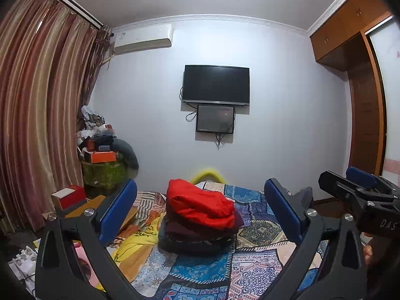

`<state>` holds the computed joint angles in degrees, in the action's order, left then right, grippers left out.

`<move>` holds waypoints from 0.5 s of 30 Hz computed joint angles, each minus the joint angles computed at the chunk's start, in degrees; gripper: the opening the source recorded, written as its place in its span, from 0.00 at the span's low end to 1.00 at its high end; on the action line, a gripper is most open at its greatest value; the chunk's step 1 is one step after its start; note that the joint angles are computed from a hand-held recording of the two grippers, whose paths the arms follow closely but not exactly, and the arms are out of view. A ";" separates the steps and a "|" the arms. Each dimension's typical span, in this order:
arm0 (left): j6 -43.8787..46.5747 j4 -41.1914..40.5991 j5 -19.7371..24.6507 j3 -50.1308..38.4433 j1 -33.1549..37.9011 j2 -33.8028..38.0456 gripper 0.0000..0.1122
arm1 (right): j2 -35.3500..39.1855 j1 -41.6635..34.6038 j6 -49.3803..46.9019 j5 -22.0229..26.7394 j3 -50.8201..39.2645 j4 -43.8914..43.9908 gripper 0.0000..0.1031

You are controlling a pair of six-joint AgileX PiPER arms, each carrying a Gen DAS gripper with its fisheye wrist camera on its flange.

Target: Fold large clothes

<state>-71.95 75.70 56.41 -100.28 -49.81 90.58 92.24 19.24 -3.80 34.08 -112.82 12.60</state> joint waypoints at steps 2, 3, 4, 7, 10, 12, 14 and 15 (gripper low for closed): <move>-0.68 0.29 -0.01 0.90 -0.31 -0.42 0.91 | -0.54 -0.24 -0.25 -0.40 0.99 0.48 1.00; -1.49 0.80 0.32 1.78 -0.80 -0.76 0.91 | -1.56 -0.53 -1.00 -0.83 2.72 1.29 1.00; -1.79 0.93 0.40 2.06 -0.91 -0.88 0.91 | -1.29 -0.68 -0.91 -0.85 2.16 1.35 1.00; -1.82 0.57 0.35 2.41 -0.79 -1.03 0.91 | -2.96 -0.53 -1.00 -2.17 5.31 1.30 1.00; -2.13 0.57 0.24 2.90 -0.81 -1.18 0.91 | -3.04 -0.58 -0.56 -1.65 5.14 1.10 1.00; -1.90 0.89 0.97 2.49 -1.02 -0.84 0.91 | -2.97 -0.58 -0.32 -1.37 4.98 0.92 1.00; -2.01 1.44 1.45 2.79 -1.23 -0.77 0.91 | -2.97 -0.58 -0.09 -1.09 4.92 0.75 1.00; -1.93 1.57 1.64 2.72 -1.30 -0.59 0.91 | -2.97 -0.64 -0.10 -0.82 4.81 0.83 1.00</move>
